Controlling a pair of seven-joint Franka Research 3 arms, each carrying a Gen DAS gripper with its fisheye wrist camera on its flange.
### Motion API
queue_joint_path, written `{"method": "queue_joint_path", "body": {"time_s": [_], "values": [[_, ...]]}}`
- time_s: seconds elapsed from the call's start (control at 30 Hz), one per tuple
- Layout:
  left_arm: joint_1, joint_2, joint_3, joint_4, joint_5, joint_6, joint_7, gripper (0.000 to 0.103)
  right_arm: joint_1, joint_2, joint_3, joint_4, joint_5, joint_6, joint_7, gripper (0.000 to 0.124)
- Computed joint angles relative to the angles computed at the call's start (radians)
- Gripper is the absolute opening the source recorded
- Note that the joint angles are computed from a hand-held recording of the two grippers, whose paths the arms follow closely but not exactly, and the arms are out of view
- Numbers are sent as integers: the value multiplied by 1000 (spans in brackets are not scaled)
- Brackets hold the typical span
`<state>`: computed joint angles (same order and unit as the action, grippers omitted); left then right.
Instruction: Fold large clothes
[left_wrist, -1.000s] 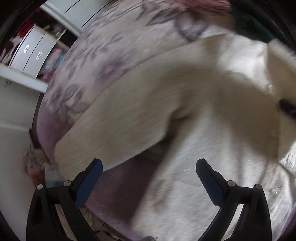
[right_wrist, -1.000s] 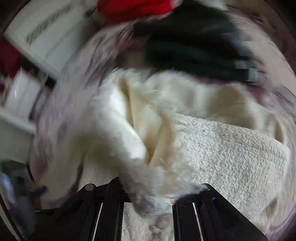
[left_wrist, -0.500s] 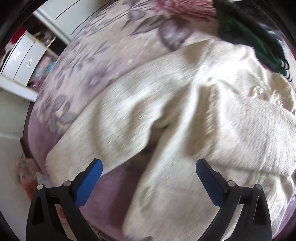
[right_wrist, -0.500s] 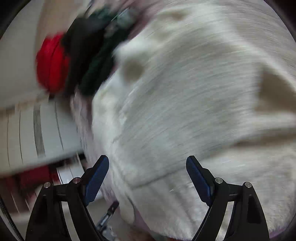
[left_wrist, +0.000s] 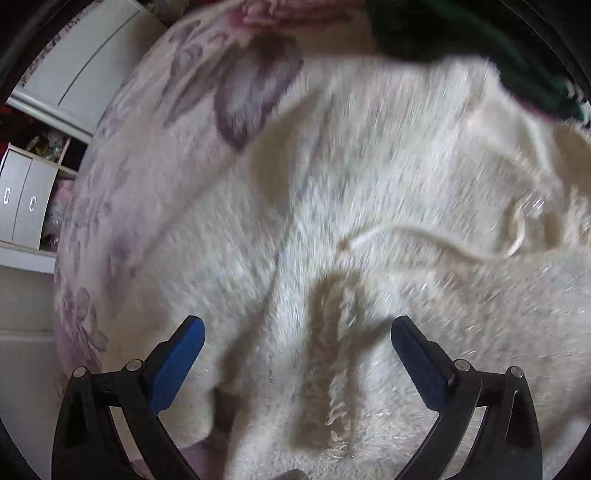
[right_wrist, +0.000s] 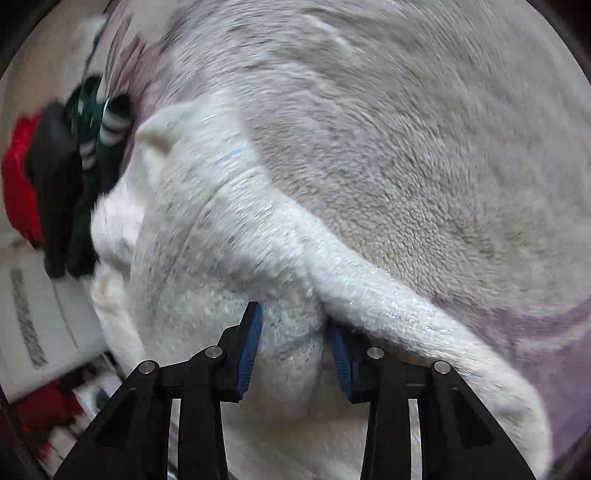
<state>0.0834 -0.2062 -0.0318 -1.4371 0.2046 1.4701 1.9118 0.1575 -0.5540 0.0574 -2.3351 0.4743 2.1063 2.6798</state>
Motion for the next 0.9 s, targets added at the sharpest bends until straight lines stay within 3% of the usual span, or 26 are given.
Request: {"method": "queue_joint_path", "body": {"time_s": [0.03,0.1,0.3,0.4,0.5,0.53,0.57,0.6,0.67,0.77,0.9], "values": [[-3,15,-1,37,-5,-6,14,103,6,39,-11,87,-42,-103,-27,41],[-16,52,-17,99,-4,-20,38,103,13,97,-8,228,-94,-214,-70,55],[-71,143,-81,133,67,44,31,103,35,330,23,520,-154,-214,-140,57],[-98,169,-98,123,102,89,27,103,46,567,27,757,-343,-316,-214,57],[-121,180,-109,111,126,117,13,103,58,735,0,927,-330,-403,-329,57],[-126,178,-109,103,131,130,14,103,61,781,-3,976,-309,-437,-365,56],[-130,183,-110,104,138,138,11,103,70,817,-5,1020,-312,-469,-394,32],[-131,190,-109,109,137,143,9,103,87,834,-11,1039,-347,-472,-415,8],[-136,206,-108,133,134,138,2,103,107,865,-24,1084,-383,-504,-427,7],[-139,235,-106,172,133,135,-4,103,118,850,-53,1068,-414,-448,-356,7],[-139,275,-100,248,133,105,-16,103,75,771,-63,936,-307,-364,-266,11]]}}
